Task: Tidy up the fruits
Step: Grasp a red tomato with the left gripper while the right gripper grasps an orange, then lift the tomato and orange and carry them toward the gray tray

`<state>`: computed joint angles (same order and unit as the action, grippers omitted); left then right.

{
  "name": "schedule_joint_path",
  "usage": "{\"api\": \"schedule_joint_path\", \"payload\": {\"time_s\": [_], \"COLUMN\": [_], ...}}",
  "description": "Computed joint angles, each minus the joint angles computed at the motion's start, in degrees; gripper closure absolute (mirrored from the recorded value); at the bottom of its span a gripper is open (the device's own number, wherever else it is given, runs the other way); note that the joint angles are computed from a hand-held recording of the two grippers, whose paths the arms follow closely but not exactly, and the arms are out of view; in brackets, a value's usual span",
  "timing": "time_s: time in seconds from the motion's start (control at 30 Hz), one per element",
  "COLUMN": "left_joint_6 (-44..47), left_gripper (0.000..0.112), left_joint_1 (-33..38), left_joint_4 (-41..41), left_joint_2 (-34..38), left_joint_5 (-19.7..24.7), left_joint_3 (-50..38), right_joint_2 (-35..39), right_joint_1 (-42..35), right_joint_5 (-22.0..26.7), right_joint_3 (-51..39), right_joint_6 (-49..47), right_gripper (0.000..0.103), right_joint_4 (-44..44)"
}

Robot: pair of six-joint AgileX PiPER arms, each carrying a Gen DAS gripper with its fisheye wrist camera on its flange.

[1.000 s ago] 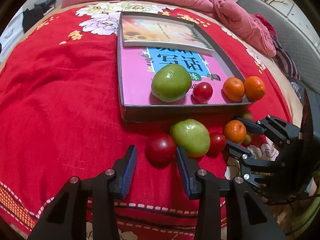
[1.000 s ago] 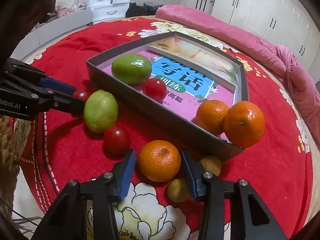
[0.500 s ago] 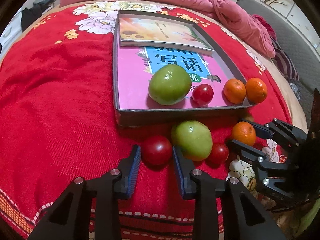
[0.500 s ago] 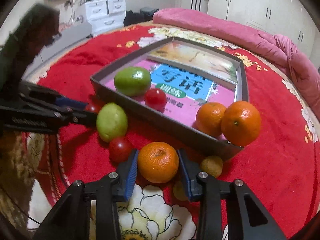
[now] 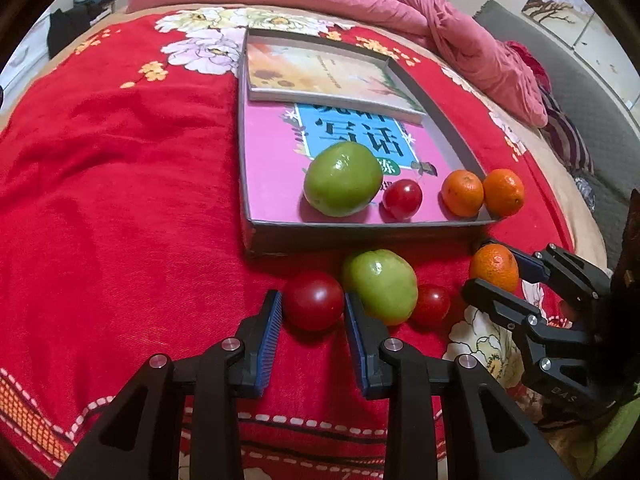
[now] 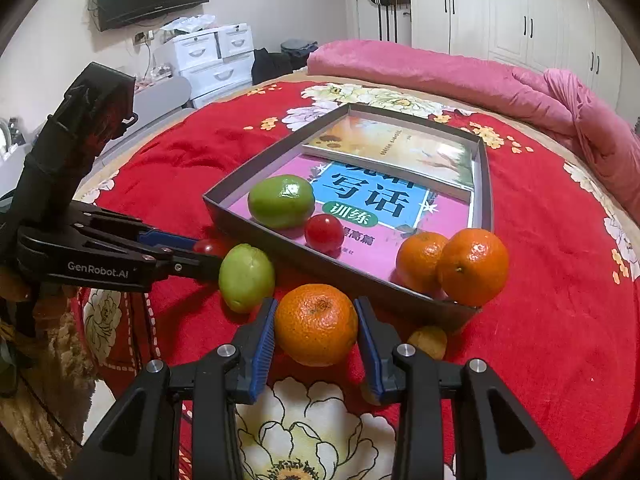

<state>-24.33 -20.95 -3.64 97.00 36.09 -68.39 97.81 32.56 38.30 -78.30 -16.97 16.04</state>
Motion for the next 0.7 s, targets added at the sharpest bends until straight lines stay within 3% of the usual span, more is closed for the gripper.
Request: {"api": "schedule_joint_path", "payload": {"time_s": [0.7], "left_joint_6": [-6.97], "left_gripper": [0.080], "left_joint_1": [-0.67], "left_joint_4": [7.55], "left_joint_2": [-6.59], "left_joint_5": [1.71], "left_joint_3": [-1.23], "right_joint_2": [-2.08], "right_joint_1": [-0.66], "right_joint_5": [-3.82], "right_joint_3": [0.50], "right_joint_6": [-0.14], "right_gripper": [0.064], "right_joint_4": [2.74]}}
